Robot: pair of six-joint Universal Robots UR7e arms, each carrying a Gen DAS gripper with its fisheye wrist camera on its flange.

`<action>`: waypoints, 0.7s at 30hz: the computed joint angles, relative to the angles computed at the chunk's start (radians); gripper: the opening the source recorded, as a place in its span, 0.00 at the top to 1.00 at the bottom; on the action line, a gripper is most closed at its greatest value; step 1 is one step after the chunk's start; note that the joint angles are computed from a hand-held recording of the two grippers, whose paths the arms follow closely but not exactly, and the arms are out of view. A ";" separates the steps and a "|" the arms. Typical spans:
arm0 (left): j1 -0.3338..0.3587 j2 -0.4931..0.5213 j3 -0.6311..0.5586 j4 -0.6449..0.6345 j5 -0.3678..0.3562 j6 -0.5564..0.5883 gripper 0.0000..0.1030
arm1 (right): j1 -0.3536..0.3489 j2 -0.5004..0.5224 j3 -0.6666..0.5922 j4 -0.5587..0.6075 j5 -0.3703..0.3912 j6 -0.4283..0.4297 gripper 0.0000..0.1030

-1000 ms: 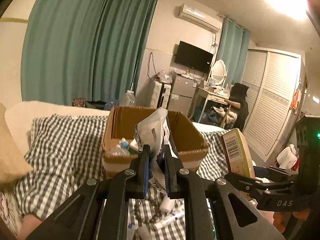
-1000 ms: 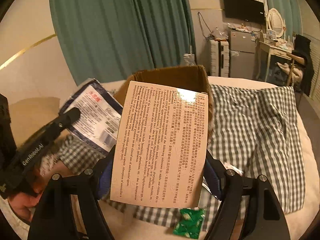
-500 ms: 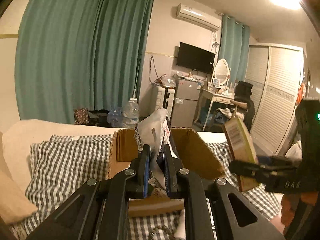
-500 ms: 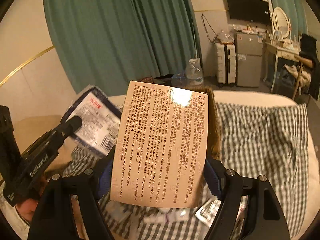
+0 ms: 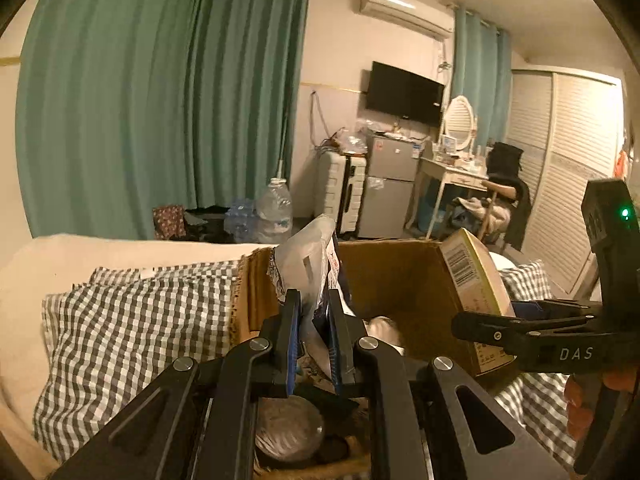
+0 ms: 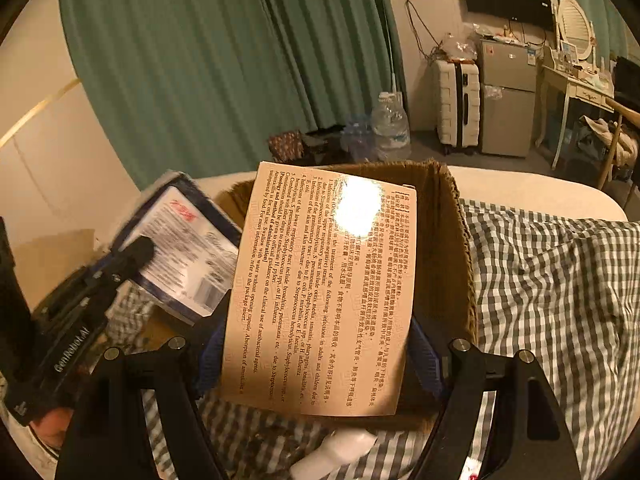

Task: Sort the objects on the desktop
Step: 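Carry the white packet and printed sheet with both tools over the box, then open both tools to drop the packet and sheet into the box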

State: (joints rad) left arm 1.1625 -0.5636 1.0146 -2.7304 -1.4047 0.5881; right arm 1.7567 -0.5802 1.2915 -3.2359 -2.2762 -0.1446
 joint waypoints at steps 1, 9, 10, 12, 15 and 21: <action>0.006 0.016 -0.026 0.014 0.001 -0.006 0.88 | -0.005 0.006 -0.009 0.002 0.003 -0.002 0.26; 0.013 0.081 -0.110 -0.004 0.053 0.011 0.35 | -0.019 0.044 -0.038 -0.071 -0.013 -0.041 0.08; 0.012 0.078 -0.103 -0.019 0.053 0.008 0.27 | -0.017 0.038 -0.028 -0.076 -0.015 -0.035 0.08; 0.007 0.057 -0.067 -0.042 0.056 -0.005 0.20 | -0.011 0.026 -0.005 -0.092 -0.025 -0.022 0.08; -0.005 0.015 -0.001 -0.073 0.077 -0.011 0.12 | 0.008 0.002 0.035 -0.121 -0.045 -0.005 0.08; -0.033 -0.113 0.198 -0.183 0.126 0.015 0.00 | 0.059 -0.036 0.118 -0.225 -0.111 -0.056 0.08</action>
State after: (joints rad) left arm 1.1292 -0.6763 1.2122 -2.9132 -1.2786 0.6036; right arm 1.8159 -0.6159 1.4095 -3.4612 -2.3868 -0.2006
